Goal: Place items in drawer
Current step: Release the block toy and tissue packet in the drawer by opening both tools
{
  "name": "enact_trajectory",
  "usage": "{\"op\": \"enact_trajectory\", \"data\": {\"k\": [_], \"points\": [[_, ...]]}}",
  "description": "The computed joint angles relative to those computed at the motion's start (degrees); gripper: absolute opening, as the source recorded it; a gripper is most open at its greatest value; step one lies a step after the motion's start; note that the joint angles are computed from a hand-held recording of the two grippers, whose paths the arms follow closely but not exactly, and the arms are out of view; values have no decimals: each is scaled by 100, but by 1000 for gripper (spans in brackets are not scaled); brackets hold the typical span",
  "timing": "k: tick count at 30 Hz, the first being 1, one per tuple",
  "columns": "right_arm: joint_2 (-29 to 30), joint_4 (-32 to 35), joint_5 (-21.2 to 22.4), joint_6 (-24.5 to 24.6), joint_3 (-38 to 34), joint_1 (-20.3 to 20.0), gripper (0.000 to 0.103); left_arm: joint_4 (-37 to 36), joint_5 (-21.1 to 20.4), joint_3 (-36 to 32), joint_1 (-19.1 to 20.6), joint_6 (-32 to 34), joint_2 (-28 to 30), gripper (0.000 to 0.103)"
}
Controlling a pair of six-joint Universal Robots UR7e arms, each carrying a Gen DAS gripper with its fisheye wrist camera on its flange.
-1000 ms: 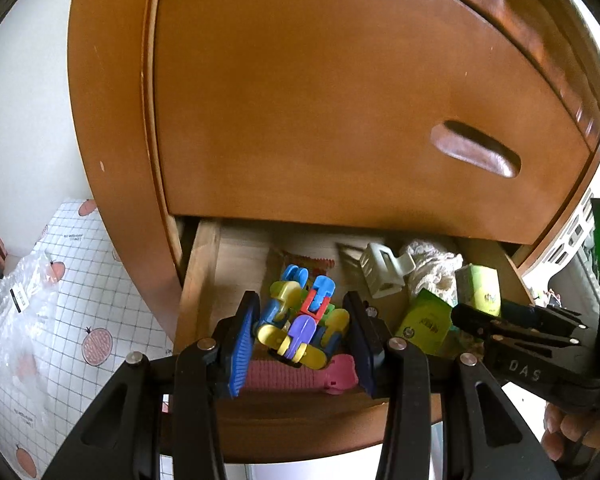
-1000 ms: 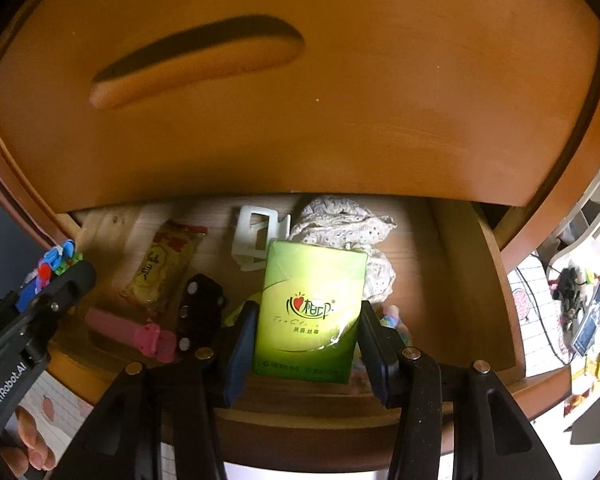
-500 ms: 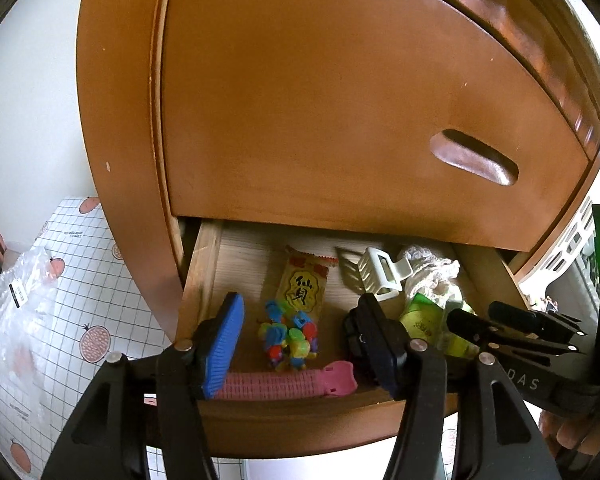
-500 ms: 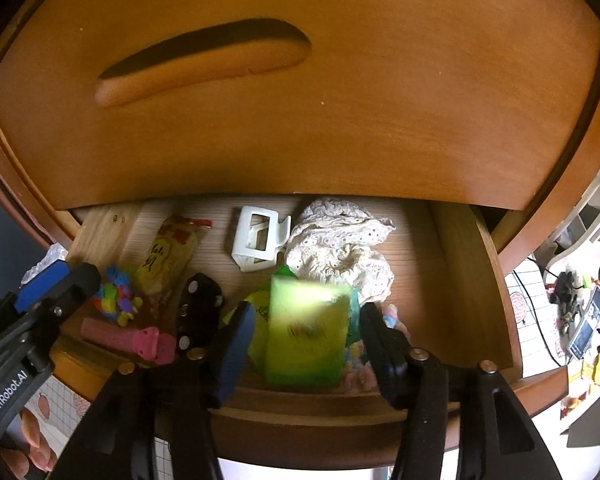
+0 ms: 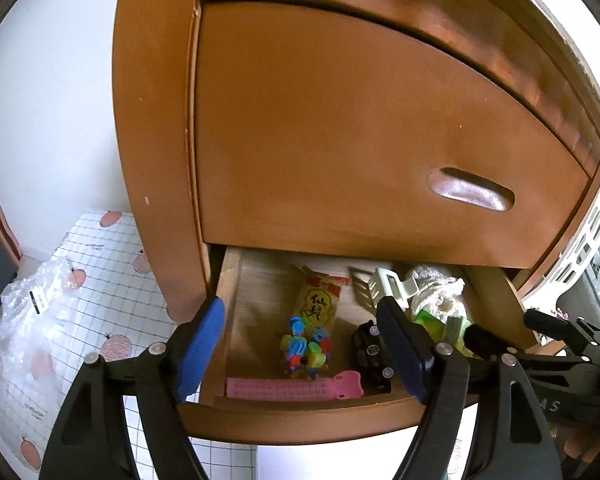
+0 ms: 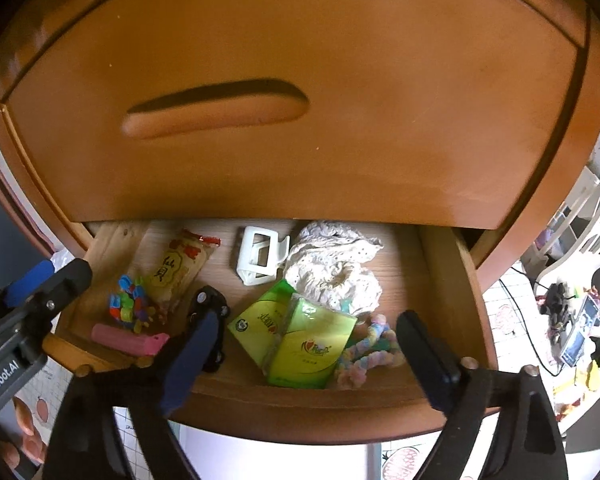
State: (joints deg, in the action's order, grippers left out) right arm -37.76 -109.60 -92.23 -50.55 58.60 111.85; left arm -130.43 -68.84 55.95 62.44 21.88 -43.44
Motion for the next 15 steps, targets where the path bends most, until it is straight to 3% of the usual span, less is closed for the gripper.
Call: {"op": "enact_trajectory", "data": {"k": [4,7,15], "points": [[-39,-12,83,-70,0,-23,103,-129,80,83,-18,11,-55,80],[-80,-47,103,-120,41,-29,103,-230,145,157,-27,10,-102,100],[-282,-165,157,-322,271,-54,103,-613,195,468,-50,45,-301,102]]}}
